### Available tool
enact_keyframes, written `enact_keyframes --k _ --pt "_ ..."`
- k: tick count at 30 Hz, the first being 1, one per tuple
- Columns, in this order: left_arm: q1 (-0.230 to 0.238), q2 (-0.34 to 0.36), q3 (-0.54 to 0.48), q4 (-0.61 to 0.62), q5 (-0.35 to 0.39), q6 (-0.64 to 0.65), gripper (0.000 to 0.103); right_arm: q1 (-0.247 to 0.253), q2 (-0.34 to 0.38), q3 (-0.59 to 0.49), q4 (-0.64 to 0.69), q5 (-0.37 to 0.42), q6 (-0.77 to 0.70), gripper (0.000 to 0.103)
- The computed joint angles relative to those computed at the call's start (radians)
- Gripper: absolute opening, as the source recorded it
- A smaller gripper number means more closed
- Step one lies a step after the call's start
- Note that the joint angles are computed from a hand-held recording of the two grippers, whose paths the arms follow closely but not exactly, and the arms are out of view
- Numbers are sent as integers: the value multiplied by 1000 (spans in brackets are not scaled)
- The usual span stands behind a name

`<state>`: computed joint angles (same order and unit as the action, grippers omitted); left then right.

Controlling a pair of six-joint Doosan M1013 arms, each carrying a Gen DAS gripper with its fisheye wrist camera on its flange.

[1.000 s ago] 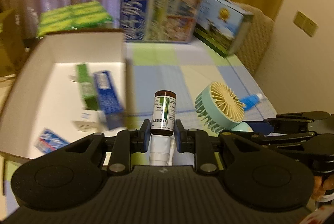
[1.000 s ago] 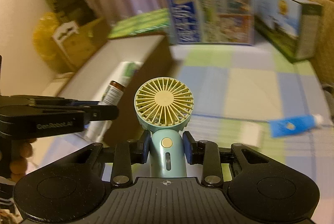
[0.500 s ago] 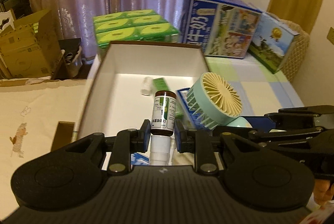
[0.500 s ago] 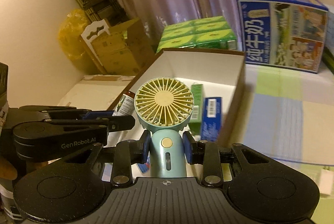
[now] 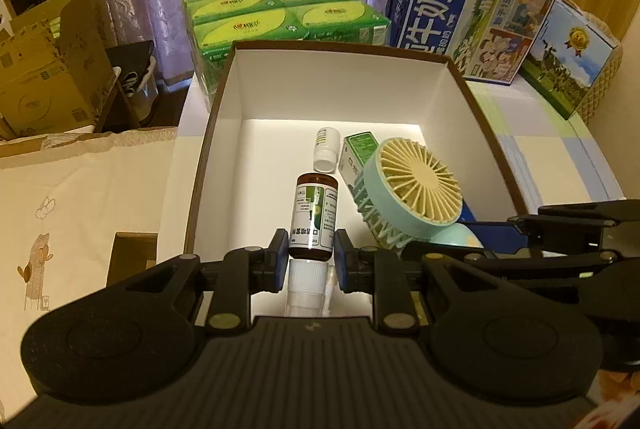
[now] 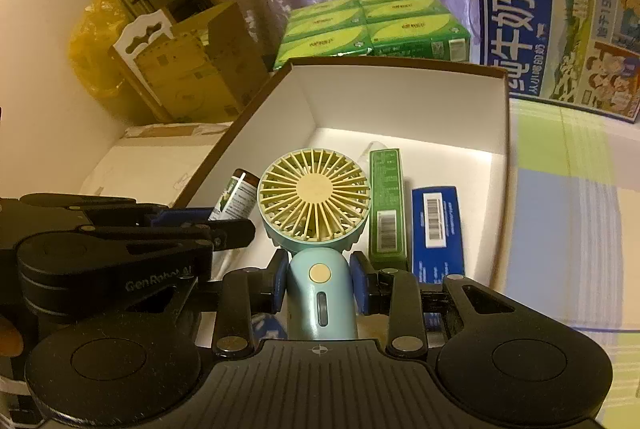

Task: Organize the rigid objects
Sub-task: 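Lower both items into the shoebox and open both tools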

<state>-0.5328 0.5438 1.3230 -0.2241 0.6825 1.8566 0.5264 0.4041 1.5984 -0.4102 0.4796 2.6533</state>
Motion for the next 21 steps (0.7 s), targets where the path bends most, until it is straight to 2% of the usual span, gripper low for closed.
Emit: enact_keyframes --k 15,21 --pt "19 108 -141 -42 90 62 18 -46 63 -57 82 5 -58 30" --pt "21 123 -159 -51 89 78 19 -53 69 -59 89 -3 -55 30"
